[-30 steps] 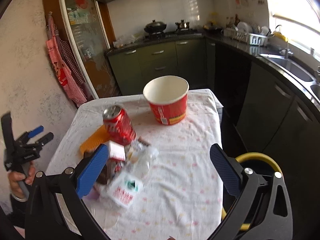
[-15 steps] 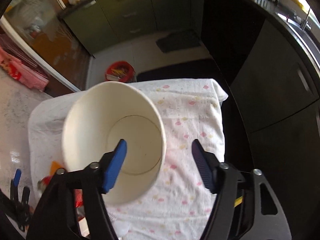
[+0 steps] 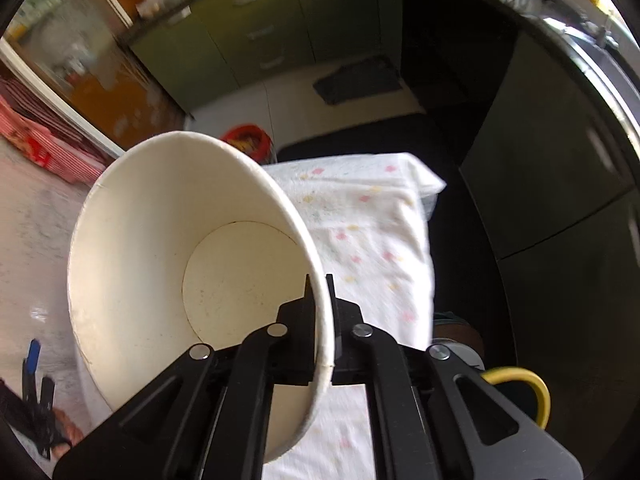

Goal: Collect trash
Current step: 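Carry the red paper cup over the yellow-rimmed bin and release it, then grasp the red Coca-Cola can with the left gripper and lift it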

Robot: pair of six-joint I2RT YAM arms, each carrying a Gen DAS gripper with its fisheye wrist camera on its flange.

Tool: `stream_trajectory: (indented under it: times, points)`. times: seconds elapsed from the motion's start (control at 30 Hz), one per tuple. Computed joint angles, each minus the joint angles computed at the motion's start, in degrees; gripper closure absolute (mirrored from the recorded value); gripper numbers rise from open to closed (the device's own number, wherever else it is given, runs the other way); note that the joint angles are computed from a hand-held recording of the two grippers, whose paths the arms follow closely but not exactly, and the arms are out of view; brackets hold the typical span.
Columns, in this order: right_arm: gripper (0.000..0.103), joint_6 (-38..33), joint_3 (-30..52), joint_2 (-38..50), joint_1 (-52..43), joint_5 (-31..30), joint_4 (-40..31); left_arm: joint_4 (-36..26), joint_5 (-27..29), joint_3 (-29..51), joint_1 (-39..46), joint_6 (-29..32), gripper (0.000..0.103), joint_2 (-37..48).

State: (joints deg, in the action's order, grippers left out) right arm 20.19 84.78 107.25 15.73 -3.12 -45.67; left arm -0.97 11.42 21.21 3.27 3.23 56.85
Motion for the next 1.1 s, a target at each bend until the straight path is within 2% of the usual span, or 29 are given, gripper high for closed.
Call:
stream_trajectory:
  times: [0.03,0.13,0.23,0.33,0.43,0.47,0.53,0.63,0.7,0.73,0.77,0.8,0.83,0.9,1.1]
  points:
    - [0.100,-0.47,-5.29,-6.74,-0.67,0.27,0.02,-3.17,0.18,0.05,0.17,0.34,0.004,-3.41]
    - [0.100,-1.66,-14.51,-19.73,-2.80,0.80,-2.45,-13.05,-0.13,0.01,-0.39,1.63,0.004,-13.50]
    - [0.099,-4.90,-26.56,-34.36,-10.25,1.05,-6.57,-22.00,-3.01,-0.76,-4.16,1.51,0.004,-23.58]
    - [0.098,-10.42,-35.51,-42.49,-19.93,-0.45,-8.21,-29.97,-8.57,-1.41,-11.23,-1.53,0.004,-32.96]
    - [0.097,-19.26,-45.65,-46.84,-32.35,-3.02,-5.51,-35.05,-14.70,-0.88,-18.98,-5.42,0.004,-37.63]
    - [0.097,-20.50,-47.69,-46.68,-33.83,-2.98,-3.98,-36.23,-17.07,-0.45,-21.91,-7.17,0.004,-38.12]
    - [0.097,-23.72,-52.00,-44.13,-38.02,-3.72,0.85,-37.34,-20.26,0.70,-26.77,-10.21,0.004,-37.45]
    - [0.097,-25.88,-55.29,-35.60,-42.09,-5.43,10.42,-37.32,-24.22,2.12,-33.30,-14.37,0.004,-34.75]
    - [0.095,-24.67,-56.16,-30.85,-41.78,-6.36,15.19,-35.54,-25.01,2.74,-35.57,-15.66,0.004,-31.49]
    - [0.078,-23.31,-56.35,-28.88,-40.93,-6.33,16.98,-34.30,-24.73,2.99,-35.70,-15.70,0.004,-29.56]
    - [0.054,-22.41,-56.52,-25.98,-40.74,-5.17,19.62,-33.09,-24.76,3.37,-36.35,-16.12,0.004,-27.19]
    - [0.048,-21.90,-56.96,-25.36,-40.63,-3.97,21.34,-31.59,-24.63,3.79,-36.77,-16.33,0.004,-24.49]
    - [0.048,-22.29,-57.74,-25.70,-41.06,-3.46,22.51,-30.25,-24.31,4.22,-36.81,-16.19,0.004,-22.28]
    - [0.048,-22.85,-59.24,-28.77,-41.56,-5.58,21.89,-26.96,-23.18,5.51,-36.29,-15.09,0.004,-16.61]
    - [0.048,-23.79,-61.66,-44.04,-40.63,-11.91,12.69,-18.92,-19.74,11.59,-33.24,-10.59,0.004,0.62]
